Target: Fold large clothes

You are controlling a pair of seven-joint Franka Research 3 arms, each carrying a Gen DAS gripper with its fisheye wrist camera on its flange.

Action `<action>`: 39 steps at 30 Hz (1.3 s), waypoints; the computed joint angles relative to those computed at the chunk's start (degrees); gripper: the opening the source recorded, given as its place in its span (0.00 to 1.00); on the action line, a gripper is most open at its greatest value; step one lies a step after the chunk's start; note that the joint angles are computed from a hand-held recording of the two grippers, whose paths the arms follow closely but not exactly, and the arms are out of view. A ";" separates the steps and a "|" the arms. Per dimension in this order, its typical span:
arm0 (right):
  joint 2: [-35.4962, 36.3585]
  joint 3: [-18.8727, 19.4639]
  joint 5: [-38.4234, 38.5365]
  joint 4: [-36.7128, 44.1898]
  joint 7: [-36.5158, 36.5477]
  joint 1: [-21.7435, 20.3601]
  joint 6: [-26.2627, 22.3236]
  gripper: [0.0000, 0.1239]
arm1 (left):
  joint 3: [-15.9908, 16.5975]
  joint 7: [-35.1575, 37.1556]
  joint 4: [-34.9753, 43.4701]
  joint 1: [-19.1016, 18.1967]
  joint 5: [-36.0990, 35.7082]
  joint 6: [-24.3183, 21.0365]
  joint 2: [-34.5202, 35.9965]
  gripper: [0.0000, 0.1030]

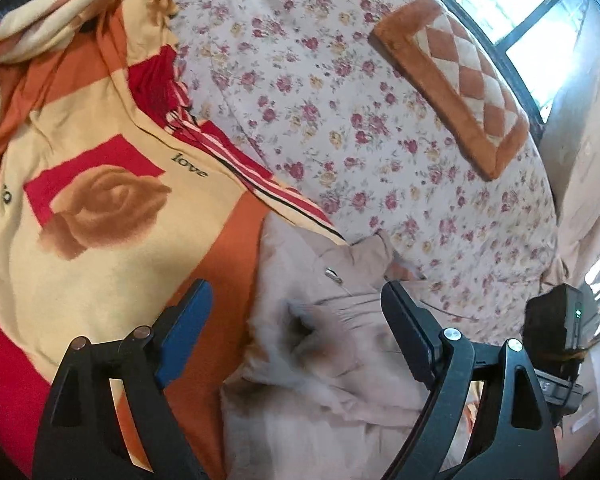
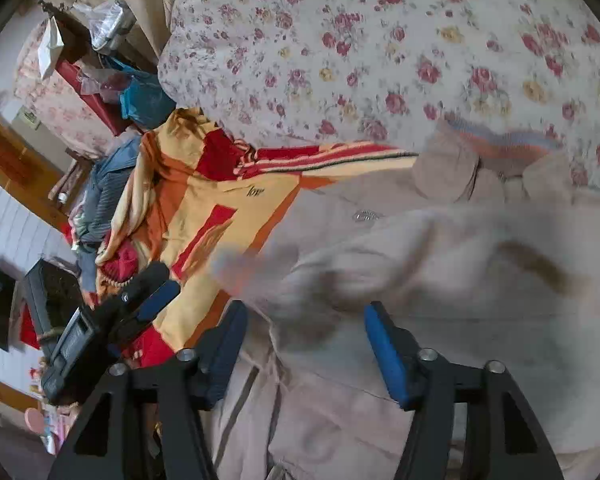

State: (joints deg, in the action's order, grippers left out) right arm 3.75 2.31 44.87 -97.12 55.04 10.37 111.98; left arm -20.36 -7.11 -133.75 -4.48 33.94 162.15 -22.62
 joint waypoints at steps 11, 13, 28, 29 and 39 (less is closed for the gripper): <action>-8.67 -7.12 -15.55 -10.46 -0.49 -9.06 13.80 0.56 | 2.34 13.32 8.81 -7.09 -4.94 -7.49 10.23 0.84; -5.84 -8.00 -15.75 -8.93 3.44 -10.54 12.84 0.56 | 3.29 16.38 10.68 -8.56 -7.45 -8.14 12.85 0.74; -3.90 -6.82 -16.89 -11.70 4.78 -11.72 12.35 0.08 | 3.04 18.92 21.43 -10.21 -3.61 -30.08 14.92 0.13; -4.72 -6.85 -16.39 -12.24 3.96 -11.70 13.29 0.09 | 3.34 17.64 20.85 -10.30 -3.79 -29.32 14.36 0.15; -3.77 -4.23 -16.66 -7.02 3.99 -7.38 19.51 0.53 | 2.62 20.93 31.48 -13.70 1.82 -31.85 24.18 0.49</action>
State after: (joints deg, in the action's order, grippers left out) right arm -0.02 -1.92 28.21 -104.14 59.03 2.99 131.50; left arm -17.74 13.82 -102.28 -18.18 35.76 130.30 1.56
